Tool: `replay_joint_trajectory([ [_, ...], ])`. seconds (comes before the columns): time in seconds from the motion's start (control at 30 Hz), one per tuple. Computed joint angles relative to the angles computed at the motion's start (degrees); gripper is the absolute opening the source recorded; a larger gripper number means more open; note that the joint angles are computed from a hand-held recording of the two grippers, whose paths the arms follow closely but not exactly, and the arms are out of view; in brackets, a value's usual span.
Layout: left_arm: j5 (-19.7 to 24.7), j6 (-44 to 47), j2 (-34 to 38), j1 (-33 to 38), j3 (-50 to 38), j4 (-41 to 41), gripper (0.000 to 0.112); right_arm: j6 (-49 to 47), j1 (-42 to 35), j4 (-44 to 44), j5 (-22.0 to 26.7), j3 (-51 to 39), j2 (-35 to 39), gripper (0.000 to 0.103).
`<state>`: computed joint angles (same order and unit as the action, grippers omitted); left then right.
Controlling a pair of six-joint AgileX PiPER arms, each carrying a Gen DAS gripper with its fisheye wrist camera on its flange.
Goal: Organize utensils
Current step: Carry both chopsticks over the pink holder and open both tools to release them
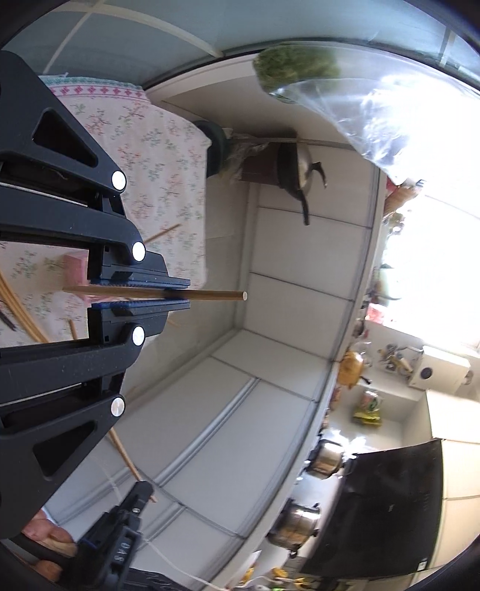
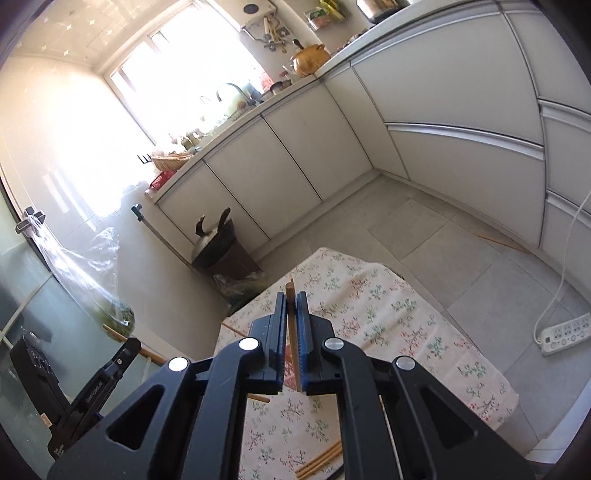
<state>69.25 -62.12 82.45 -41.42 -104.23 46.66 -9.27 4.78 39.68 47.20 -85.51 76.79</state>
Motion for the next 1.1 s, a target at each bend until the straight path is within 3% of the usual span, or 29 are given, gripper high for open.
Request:
replay_joint_trajectory([
  [0.27, -5.0, 2.4, 5.1, 9.0, -1.9, -5.0, 0.005, 1.9, 2.9, -2.1, -1.5, -6.2, 5.7, 0.005],
  [0.4, -14.7, 4.0, 4.6, 15.7, 5.3, -13.5, 0.006, 3.8, 4.7, -4.3, -2.4, -8.9, 9.2, 0.005],
  [0.5, -16.9, 3.9, 4.1, 17.9, 9.2, -17.8, 0.017, 5.2, 6.0, -5.8, -2.7, -10.4, 11.4, 0.005],
  [0.6, -16.2, -0.9, 1.6, 16.5, 11.4, -12.7, 0.021, 6.2, 6.9, -7.2, -3.3, -11.3, 12.8, 0.005],
  [0.77, -12.9, -6.0, -1.0, 13.3, 11.1, -5.5, 0.037, 8.9, 8.9, -10.9, -3.5, -13.3, 15.2, 0.005],
  [1.1, -11.5, -3.4, 1.4, 14.5, 8.6, -7.9, 0.041, 13.8, 11.2, -14.2, -2.0, -19.1, 21.9, 0.005],
])
